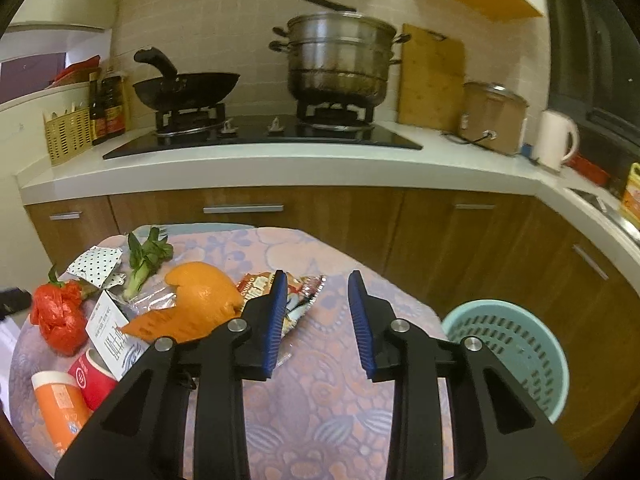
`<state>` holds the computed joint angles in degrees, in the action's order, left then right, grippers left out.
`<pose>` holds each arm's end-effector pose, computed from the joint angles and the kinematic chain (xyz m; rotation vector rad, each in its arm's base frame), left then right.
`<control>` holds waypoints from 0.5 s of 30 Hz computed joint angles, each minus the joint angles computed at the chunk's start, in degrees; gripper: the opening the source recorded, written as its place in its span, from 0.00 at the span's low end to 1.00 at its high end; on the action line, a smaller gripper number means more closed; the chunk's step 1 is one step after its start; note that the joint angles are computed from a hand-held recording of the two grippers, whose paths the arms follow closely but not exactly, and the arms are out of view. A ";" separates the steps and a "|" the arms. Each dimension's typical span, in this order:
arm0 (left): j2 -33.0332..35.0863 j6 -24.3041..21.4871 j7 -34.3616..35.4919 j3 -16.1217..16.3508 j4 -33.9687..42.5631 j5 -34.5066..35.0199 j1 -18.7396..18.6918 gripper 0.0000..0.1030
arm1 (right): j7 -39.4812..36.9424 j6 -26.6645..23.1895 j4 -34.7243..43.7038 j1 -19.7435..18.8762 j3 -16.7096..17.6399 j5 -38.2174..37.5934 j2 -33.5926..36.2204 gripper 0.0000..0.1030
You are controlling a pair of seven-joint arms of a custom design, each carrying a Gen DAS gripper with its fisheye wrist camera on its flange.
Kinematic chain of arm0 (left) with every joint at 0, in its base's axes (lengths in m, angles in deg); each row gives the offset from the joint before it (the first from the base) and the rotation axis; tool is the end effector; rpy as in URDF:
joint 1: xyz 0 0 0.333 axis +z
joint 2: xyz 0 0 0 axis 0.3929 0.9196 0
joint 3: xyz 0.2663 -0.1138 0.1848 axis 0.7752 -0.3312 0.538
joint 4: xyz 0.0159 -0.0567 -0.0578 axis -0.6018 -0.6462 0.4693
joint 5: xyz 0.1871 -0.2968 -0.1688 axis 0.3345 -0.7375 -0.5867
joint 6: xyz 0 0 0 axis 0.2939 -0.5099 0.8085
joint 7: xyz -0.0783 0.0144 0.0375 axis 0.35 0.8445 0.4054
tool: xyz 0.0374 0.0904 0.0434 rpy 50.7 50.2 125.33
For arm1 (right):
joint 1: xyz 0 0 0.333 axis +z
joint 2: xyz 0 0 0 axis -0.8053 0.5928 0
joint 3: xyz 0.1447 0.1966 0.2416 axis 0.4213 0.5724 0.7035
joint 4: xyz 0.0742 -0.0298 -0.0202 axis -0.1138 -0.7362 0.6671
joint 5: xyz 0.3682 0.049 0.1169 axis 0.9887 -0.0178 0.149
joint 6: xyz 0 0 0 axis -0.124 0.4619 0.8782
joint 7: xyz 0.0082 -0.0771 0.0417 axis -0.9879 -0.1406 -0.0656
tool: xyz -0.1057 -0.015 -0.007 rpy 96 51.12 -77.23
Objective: Collect trash
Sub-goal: 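Reach the left tool to the red plastic bag while the right tool reaches the orange peel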
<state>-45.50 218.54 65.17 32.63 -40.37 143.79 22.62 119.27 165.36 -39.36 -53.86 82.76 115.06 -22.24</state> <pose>0.5767 -0.0980 0.3921 -2.0935 1.3631 -0.9100 0.7031 0.0799 0.4808 -1.8602 1.2820 -0.7212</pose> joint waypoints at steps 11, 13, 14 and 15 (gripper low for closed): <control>6.07 5.09 15.41 3.67 1.38 -18.95 -3.25 0.54 | -1.22 -23.27 14.76 1.43 -1.93 -3.72 7.48 0.34; 6.01 6.29 16.68 4.67 1.03 -20.78 -4.36 0.51 | -0.36 -29.90 19.64 2.12 -2.52 -4.40 9.97 0.61; 5.96 6.62 16.32 6.13 0.96 -20.50 -5.75 0.48 | -0.31 -32.05 21.55 2.42 -2.66 -4.50 11.05 0.61; 6.00 7.59 15.04 8.48 0.94 -19.35 -7.79 0.47 | -0.37 -34.22 23.71 2.90 -2.83 -4.98 12.33 0.61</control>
<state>-39.51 226.13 80.21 41.11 -39.43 124.44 14.84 118.90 131.14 -15.66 -50.96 79.93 110.09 -9.91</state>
